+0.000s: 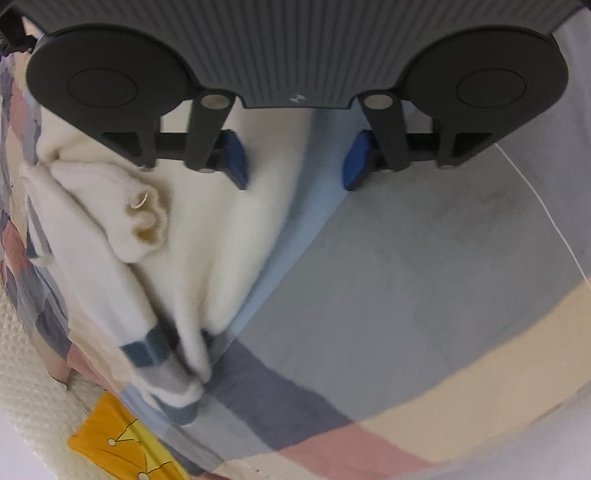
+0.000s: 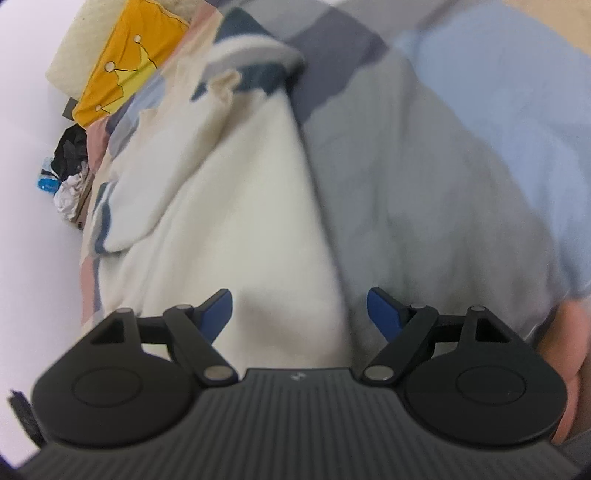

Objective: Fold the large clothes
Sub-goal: 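Grasp the sweater side edge with both grippers and fold it over the body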

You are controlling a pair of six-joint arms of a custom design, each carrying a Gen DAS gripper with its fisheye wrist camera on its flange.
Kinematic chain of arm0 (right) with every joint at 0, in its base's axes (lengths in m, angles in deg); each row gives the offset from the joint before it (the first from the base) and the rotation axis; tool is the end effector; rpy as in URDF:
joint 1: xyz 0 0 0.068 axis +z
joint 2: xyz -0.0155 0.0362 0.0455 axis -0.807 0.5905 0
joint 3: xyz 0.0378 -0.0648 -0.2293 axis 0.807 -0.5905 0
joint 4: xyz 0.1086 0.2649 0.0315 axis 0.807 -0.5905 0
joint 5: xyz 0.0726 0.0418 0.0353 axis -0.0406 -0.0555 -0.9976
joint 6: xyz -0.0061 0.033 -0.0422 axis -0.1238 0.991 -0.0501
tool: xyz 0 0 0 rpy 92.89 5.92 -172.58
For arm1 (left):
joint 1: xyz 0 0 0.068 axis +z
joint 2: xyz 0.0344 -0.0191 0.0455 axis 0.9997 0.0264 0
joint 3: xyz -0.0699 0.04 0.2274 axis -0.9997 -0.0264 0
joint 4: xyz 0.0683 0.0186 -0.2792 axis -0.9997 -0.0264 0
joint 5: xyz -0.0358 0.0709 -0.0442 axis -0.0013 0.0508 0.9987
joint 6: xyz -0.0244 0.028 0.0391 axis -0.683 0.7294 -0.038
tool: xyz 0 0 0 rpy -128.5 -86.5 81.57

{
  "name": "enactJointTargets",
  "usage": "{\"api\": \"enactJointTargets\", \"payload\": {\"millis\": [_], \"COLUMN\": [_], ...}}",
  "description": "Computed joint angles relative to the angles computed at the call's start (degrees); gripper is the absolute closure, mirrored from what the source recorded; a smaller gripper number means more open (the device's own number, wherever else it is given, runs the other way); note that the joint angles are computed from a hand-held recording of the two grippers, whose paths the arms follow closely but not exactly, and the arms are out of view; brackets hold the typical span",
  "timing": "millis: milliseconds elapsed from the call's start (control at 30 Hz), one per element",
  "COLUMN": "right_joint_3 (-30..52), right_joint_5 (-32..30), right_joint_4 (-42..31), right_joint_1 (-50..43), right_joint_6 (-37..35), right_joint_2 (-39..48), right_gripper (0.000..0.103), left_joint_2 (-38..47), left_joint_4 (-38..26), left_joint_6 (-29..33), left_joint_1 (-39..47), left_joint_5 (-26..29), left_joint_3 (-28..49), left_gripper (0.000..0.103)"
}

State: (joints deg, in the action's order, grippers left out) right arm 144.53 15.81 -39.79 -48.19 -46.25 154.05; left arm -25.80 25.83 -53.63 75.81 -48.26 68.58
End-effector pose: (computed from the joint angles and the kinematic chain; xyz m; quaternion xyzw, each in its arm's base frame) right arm 0.2861 0.0446 0.2333 0.1625 0.9106 0.3175 0.2087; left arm 0.2182 -0.0450 0.2130 -0.3440 0.8930 -0.1069 0.2696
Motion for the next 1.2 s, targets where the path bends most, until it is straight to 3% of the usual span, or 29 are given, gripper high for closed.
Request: {"api": "enactJointTargets", "payload": {"millis": [100, 300, 367, 467, 600, 800, 933, 1067, 1200], "right_joint_3": [-0.57, -1.88, -1.49, -0.49, 0.25, 1.78, 4.45, 7.28, 10.88], "right_joint_5": [-4.36, -7.99, -8.35, -8.76, -9.83, -17.6, -23.14, -24.82, -28.13], "right_joint_4": [-1.07, -5.46, -7.18, -9.28, -9.85, -11.41, -13.34, -11.16, -11.25], "right_joint_1": [-0.02, 2.51, 2.93, 2.17, 0.81, -6.08, -10.95, -10.44, -12.64], "right_joint_6": [-0.71, -3.85, -5.09, -5.82, -6.94, -9.36, -11.74, -9.88, -10.31], "right_joint_2": [0.2, -3.07, -3.44, -3.72, -4.84, -7.58, -8.51, -8.73, -8.55], "right_gripper": [0.02, 0.052, 0.069, 0.082, 0.085, 0.088, 0.089, 0.09, 0.09], "left_joint_2": [-0.81, 0.51, 2.32, 0.33, -5.72, -20.44, -25.57, -28.9, -31.37], "left_joint_4": [0.75, -0.36, -1.28, -2.82, -4.24, -2.84, -3.94, -4.67, -5.31], "left_joint_6": [-0.79, -4.44, -5.21, -6.83, -8.45, -13.04, -15.49, -16.69, -16.95], "left_joint_1": [-1.2, -5.91, -7.17, -6.77, -5.63, -1.84, -2.04, -3.63, -3.01], "left_joint_5": [1.29, 2.49, 2.9, 7.47, 15.07, 21.53, 20.54, 16.99, 16.88], "left_joint_3": [-0.94, -0.82, 0.3, -0.21, -2.53, -7.97, -7.09, -3.81, 0.68], "left_gripper": [0.059, 0.065, 0.065, 0.065, 0.066, 0.086, 0.091, 0.092, 0.093]}}
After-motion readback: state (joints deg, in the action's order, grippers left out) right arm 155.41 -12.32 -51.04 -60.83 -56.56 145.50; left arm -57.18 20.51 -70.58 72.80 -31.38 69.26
